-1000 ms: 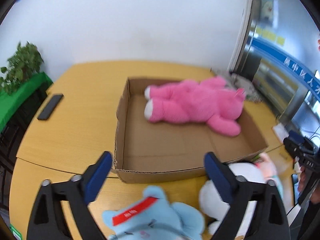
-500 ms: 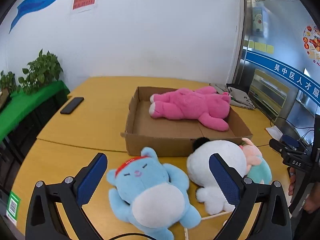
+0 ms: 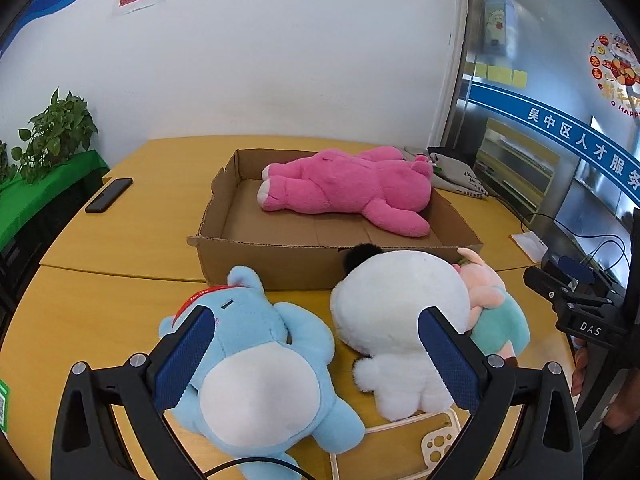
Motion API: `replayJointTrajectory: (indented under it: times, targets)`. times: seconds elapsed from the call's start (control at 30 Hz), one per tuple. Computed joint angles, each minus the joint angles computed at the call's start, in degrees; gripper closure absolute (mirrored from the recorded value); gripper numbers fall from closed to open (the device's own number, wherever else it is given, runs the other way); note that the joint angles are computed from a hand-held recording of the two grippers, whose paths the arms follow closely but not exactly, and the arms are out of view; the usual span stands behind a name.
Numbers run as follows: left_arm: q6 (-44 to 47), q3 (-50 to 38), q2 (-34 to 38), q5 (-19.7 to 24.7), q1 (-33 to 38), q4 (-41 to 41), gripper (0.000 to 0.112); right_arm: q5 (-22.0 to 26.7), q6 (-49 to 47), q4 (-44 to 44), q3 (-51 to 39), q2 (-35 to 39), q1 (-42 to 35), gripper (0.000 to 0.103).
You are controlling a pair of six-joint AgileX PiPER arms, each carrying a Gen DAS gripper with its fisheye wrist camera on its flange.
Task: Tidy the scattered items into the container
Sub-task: 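Withdraw both tools from the box back toward the remaining plushes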
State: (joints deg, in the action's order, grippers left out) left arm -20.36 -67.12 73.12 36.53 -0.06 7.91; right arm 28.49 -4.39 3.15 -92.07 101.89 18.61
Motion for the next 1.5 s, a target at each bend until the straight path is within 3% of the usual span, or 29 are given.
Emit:
replayJointTrajectory:
  times: [0.7, 1.5]
  targets:
    - [4.8, 0.2, 3.4, -1.5, 2.9, -5.3, 0.009, 1.2, -0.5, 1.5, -3.0, 3.5, 0.8, 0.000]
    - [4.2, -2.9, 5.1, -2.3, 1.2, -3.8, 0.009, 1.4, -0.3, 0.9, -4.1, 4.4, 1.1, 0.000]
